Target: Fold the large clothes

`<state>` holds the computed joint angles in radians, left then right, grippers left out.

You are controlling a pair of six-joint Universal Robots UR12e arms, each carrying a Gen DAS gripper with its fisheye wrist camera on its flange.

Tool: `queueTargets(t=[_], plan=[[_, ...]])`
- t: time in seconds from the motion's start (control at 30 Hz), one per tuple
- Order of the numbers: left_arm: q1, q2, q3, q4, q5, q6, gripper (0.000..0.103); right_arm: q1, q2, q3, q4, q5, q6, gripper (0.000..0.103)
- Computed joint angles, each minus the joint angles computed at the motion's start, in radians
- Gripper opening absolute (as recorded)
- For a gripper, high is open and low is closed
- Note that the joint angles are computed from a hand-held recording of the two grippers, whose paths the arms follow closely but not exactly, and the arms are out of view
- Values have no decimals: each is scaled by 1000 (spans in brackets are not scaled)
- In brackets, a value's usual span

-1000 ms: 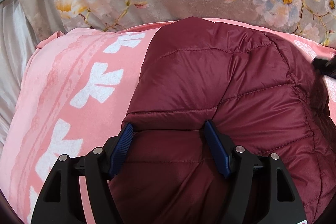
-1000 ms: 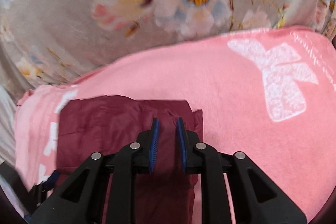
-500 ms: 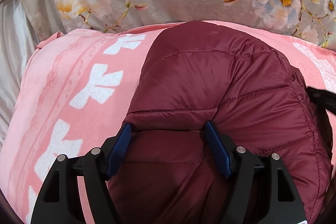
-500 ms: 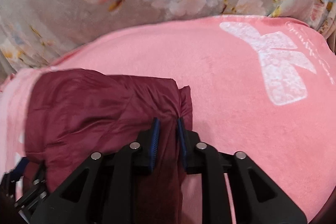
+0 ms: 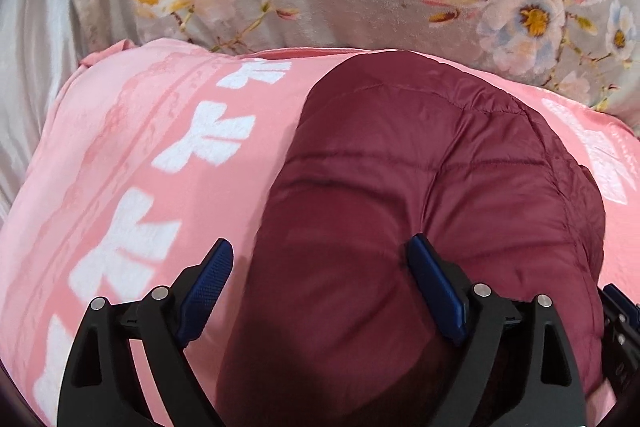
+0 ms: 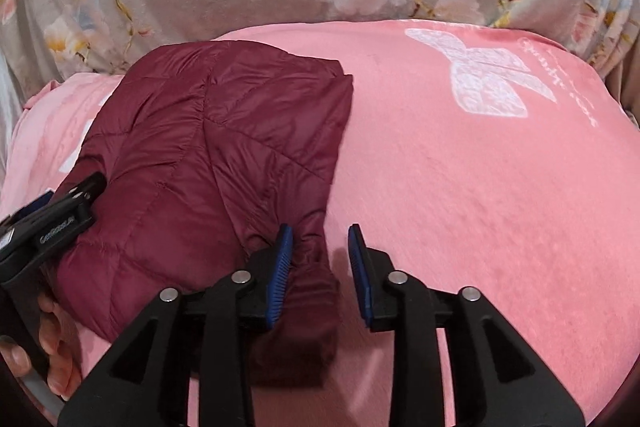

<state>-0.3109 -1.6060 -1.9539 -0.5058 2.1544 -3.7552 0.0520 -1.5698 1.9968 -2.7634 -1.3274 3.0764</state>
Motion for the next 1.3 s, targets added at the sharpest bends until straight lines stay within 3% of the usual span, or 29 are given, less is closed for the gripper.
queueTargets(t=[0.23, 0.4, 0.6, 0.73, 0.97, 1.3], plan=[[-93, 59, -60, -39, 116, -50, 87, -57, -122, 110, 14, 17, -20, 28], [-138, 109, -74, -203, 86, -138, 87, -90, -219, 196, 77, 84, -77, 30], [-194, 138, -82, -325, 116, -225, 87, -105, -297, 254, 108, 102, -106, 51], [-225, 146, -77, -404, 120, -266, 87, -120, -341, 280, 151, 121, -109, 58], [-245, 163, -78, -480, 82, -334, 87, -91, -376, 311, 99, 67, -142, 79], [-266, 150, -63, -520, 104, -336, 87, -72, -371, 305, 108, 41, -163, 81]])
